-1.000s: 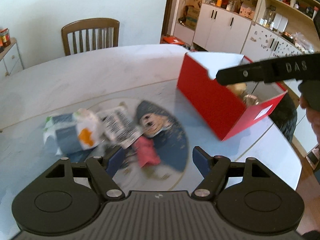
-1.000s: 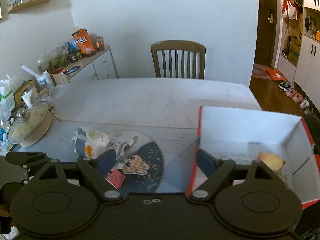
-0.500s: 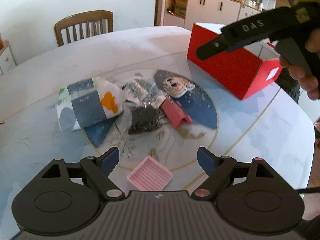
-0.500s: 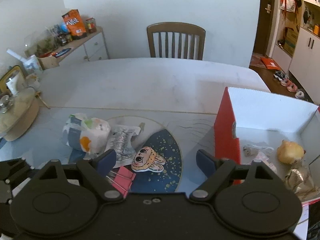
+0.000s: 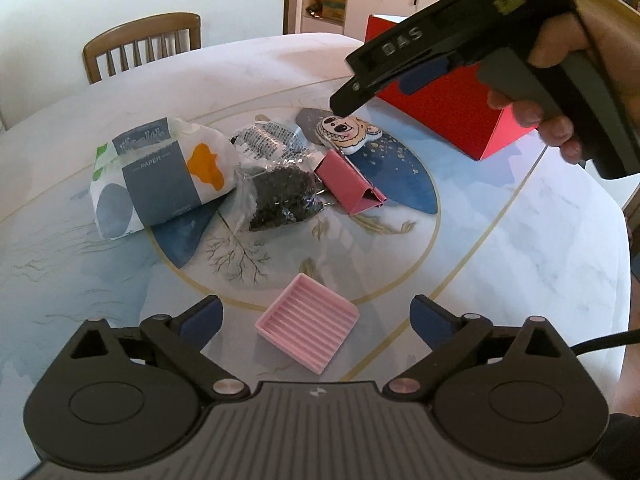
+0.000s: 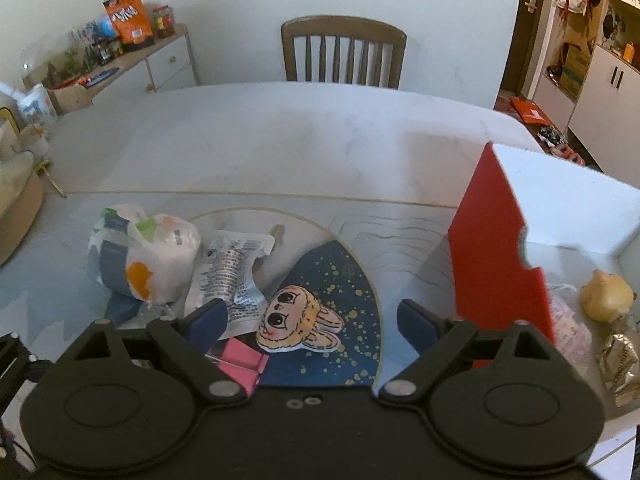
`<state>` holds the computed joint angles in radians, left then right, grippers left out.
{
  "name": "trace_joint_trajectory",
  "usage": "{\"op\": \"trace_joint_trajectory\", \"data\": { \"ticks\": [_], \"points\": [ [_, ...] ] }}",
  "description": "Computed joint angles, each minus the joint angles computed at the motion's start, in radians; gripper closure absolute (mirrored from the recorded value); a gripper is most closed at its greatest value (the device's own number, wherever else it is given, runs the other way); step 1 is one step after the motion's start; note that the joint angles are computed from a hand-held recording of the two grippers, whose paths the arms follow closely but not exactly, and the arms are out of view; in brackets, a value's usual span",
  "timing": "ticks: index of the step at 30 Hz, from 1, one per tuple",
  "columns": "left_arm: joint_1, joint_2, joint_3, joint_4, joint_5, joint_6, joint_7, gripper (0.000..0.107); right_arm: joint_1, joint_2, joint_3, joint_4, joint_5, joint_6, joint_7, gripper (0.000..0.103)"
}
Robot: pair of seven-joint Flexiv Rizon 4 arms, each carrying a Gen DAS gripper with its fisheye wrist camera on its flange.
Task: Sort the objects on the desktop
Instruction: 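Move both tools back over the remaining table items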
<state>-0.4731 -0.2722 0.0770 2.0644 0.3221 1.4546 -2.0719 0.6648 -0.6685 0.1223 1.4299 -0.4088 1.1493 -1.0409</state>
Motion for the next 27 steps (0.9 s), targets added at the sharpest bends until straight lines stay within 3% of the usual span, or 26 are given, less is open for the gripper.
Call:
{"op": "trace_joint_trajectory", "data": {
  "ticks": [10, 17, 22, 25, 27],
  "points": [
    [-0.029, -0.024, 0.036, -0.008, 0.034, 0.036, 0.013, 0.006, 0.002, -0.067, 0.011, -0.083, 0.04, -0.096, 0.003, 0.011],
    [-0.115, -0.037, 0.124, -0.05, 0.168, 0.018, -0.1, 0.006, 0.005, -0.088, 0.011, -0.11, 0.061, -0.136, 0.015, 0.013],
    [-0.099, -0.029, 0.105, -0.057, 0.198, -0.005, -0.14, 0.007, 0.006, -0.099, 0.014, -0.124, 0.069, -0.142, 0.011, 0.017],
    [-0.09, -0.023, 0.096, -0.057, 0.221, -0.008, -0.158, 0.012, 0.003, -0.105, 0.017, -0.128, 0.083, -0.134, 0.021, 0.02],
    [-0.093, -0.019, 0.1, -0.06, 0.244, -0.008, -0.183, 0.026, 0.008, -0.105, 0.009, -0.124, 0.078, -0.126, 0.029, 0.022]
  ]
}}
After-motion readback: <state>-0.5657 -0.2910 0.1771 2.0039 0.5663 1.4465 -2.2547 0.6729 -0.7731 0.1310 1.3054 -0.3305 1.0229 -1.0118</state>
